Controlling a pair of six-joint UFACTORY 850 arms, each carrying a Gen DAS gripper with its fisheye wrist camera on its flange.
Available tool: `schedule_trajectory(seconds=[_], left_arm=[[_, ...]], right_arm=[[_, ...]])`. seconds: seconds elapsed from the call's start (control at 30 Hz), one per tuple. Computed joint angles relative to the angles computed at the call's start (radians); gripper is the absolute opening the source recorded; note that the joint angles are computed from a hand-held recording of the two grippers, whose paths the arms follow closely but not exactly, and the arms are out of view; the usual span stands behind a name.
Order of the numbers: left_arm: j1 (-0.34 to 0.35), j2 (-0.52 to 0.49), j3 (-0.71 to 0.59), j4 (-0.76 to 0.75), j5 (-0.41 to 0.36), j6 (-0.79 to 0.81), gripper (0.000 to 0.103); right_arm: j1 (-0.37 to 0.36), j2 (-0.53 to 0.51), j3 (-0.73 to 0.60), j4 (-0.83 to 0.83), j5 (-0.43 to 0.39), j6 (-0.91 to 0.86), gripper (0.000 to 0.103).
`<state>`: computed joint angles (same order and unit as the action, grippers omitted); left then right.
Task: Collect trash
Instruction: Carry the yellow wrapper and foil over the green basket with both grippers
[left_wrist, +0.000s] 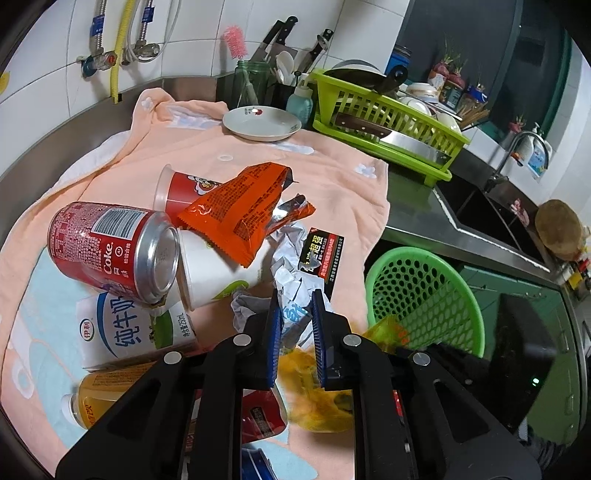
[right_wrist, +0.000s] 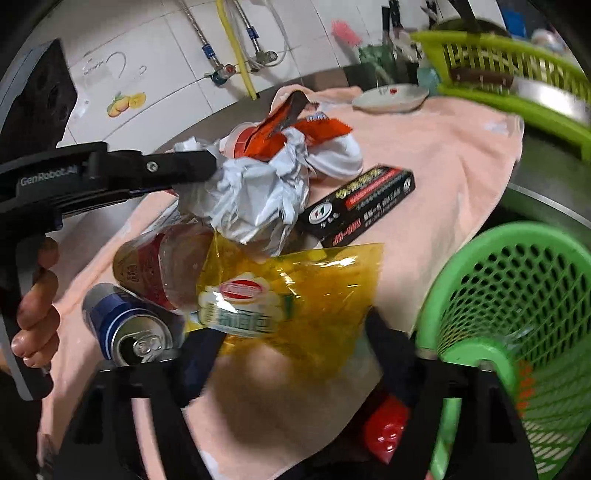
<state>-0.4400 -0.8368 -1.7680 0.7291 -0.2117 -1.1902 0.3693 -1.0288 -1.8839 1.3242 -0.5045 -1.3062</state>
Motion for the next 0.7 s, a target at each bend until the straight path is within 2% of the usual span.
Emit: schedule_trajectory(seconds=[0.03, 0.1, 0.33, 0.47, 0.6, 0.7], left_arm=[[0.0, 0.002, 0.002, 0.0, 0.004, 0.0, 0.014], [-0.002, 0.004, 0.002, 0.018, 0.007, -0.017, 0.014], [-0.015, 0.012, 0.001, -0.015, 0.041, 0.019, 0.013], [-0.03, 0.014, -0.008, -0.066, 0.078, 0.077, 0.013], [-0.05, -0.016, -0.063, -0.301, 0.085, 0.324, 0.013], [-0.066, -0.06, -0.135, -0.524, 0.06, 0.557, 0.013]], right_arm=[[-0.003, 0.002, 0.004, 0.004, -0.008, 0.006, 0.049], [-0.012, 0.014, 0.027, 0.042, -0.018, -0.007, 0.044], [-0.039, 0.121, 0.178, 0.252, 0.033, -0.234, 0.042], [-0.055, 0.179, 0.253, 0.333, 0.139, -0.349, 0.042], [-0.082, 0.196, 0.283, 0.294, 0.259, -0.343, 0.044], [-0.107, 0.188, 0.281, 0.091, 0.316, -0.142, 0.057]])
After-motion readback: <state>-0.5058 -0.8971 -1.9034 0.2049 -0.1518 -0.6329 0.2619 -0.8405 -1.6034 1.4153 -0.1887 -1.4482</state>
